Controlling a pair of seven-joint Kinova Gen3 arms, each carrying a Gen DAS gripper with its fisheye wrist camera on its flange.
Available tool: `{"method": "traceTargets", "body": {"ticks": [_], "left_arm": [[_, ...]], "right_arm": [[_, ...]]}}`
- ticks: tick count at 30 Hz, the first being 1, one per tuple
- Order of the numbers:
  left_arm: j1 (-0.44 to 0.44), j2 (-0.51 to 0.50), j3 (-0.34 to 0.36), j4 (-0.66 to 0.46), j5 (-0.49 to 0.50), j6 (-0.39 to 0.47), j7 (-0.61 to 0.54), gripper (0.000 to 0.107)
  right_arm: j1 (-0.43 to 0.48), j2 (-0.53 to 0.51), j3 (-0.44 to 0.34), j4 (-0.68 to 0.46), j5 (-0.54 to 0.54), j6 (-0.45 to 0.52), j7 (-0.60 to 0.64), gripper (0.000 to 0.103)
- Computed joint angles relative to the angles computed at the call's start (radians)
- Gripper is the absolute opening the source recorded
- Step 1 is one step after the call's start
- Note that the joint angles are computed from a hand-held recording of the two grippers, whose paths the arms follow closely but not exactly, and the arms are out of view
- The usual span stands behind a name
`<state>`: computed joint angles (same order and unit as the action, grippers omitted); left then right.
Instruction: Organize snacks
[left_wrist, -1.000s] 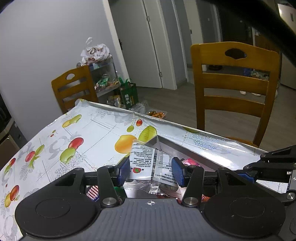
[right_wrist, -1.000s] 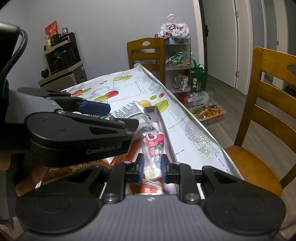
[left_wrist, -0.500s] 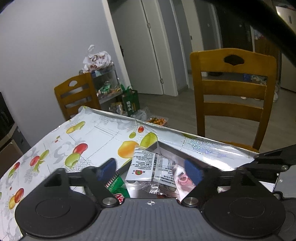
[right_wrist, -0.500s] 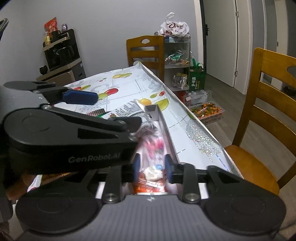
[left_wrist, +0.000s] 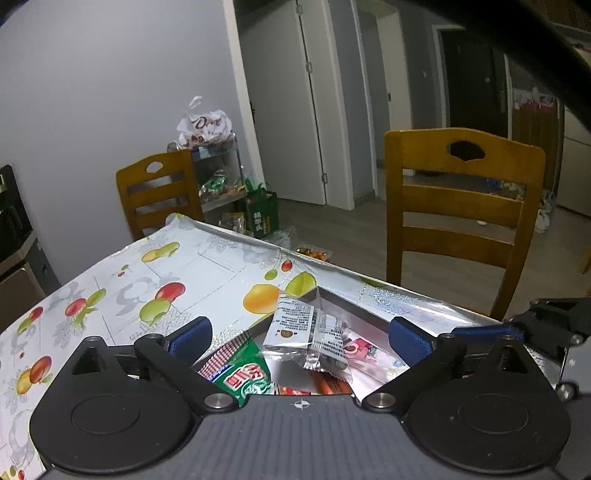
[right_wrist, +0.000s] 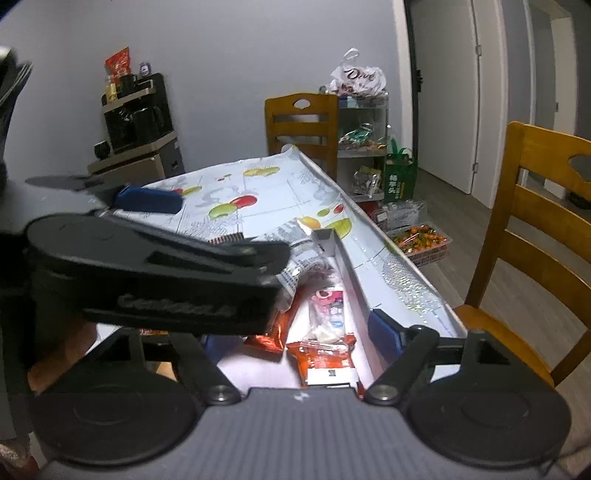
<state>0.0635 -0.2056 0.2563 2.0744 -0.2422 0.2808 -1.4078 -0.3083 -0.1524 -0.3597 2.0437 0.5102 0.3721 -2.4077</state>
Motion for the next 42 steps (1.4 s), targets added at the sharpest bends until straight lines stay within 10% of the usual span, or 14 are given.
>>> {"method": "traceTargets", "body": {"ticks": [16, 29, 42], "left_arm": [[0.260, -0.217, -0.361, 0.101, 0.376, 0.112, -0.358, 0.103], [0.267, -0.433, -0.480, 0.221, 0.435, 0.226, -0.549, 0.103], [0.274, -0.484, -0.631, 0.330, 0.447, 0.218, -0.722, 0.103]], "right_arm": [[-0.018, -0.125, -0.080, -0.012, -0.095, 0.194, -0.017, 0.084], [0.133, -0.258, -0.482, 0.008, 0.019, 0.423, -0.384, 0.088], [0.374, -0.427, -0.793, -0.011, -0.193, 0.495, -0.478, 0.089]]}}
